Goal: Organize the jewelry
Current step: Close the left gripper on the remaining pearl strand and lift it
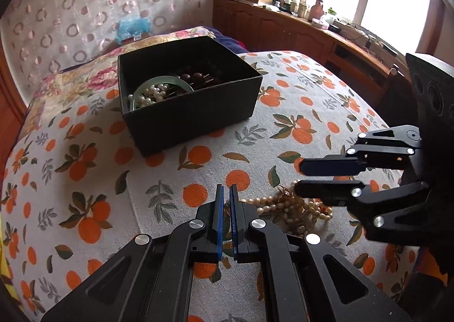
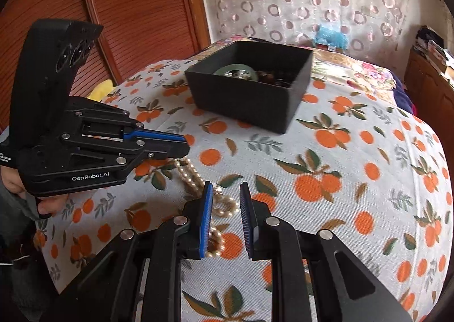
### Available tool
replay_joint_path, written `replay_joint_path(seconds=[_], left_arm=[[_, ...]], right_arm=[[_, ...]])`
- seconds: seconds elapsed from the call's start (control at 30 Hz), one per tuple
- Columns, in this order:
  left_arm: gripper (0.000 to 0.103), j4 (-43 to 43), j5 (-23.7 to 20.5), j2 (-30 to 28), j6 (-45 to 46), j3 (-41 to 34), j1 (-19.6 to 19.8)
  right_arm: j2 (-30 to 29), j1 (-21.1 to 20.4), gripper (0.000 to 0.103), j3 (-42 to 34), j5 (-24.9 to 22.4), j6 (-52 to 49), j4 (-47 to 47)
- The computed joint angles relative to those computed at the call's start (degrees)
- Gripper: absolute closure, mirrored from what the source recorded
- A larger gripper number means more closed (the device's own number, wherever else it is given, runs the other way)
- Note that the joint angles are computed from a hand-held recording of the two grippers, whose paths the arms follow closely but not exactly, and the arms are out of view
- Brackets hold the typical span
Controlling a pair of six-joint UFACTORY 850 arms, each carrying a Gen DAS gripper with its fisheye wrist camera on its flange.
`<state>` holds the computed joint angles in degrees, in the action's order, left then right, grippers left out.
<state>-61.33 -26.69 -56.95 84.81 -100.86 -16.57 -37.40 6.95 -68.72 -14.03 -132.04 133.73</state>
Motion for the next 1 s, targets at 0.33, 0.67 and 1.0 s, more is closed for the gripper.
replay_joint_path(seconds=[0.33, 0.67, 1.0], left_arm=[[0.100, 0.30, -1.10, -0.92, -1.24, -0.62, 0.36], [0.099, -0.06, -0.90, -0.80, -1.07, -0.16, 0.22], [0.100, -3.74, -0.45, 0.01, 2.13, 1.15, 0.20]], right_arm=[[-2.48, 0.64, 0.081, -3.65, 1.55, 13.38, -13.12], [-2.75, -0.16, 0.095, -4.44, 1.64, 16.41, -15.68], [-0.76, -1.50, 0.095, -2.16, 1.74, 2.75, -1.43]])
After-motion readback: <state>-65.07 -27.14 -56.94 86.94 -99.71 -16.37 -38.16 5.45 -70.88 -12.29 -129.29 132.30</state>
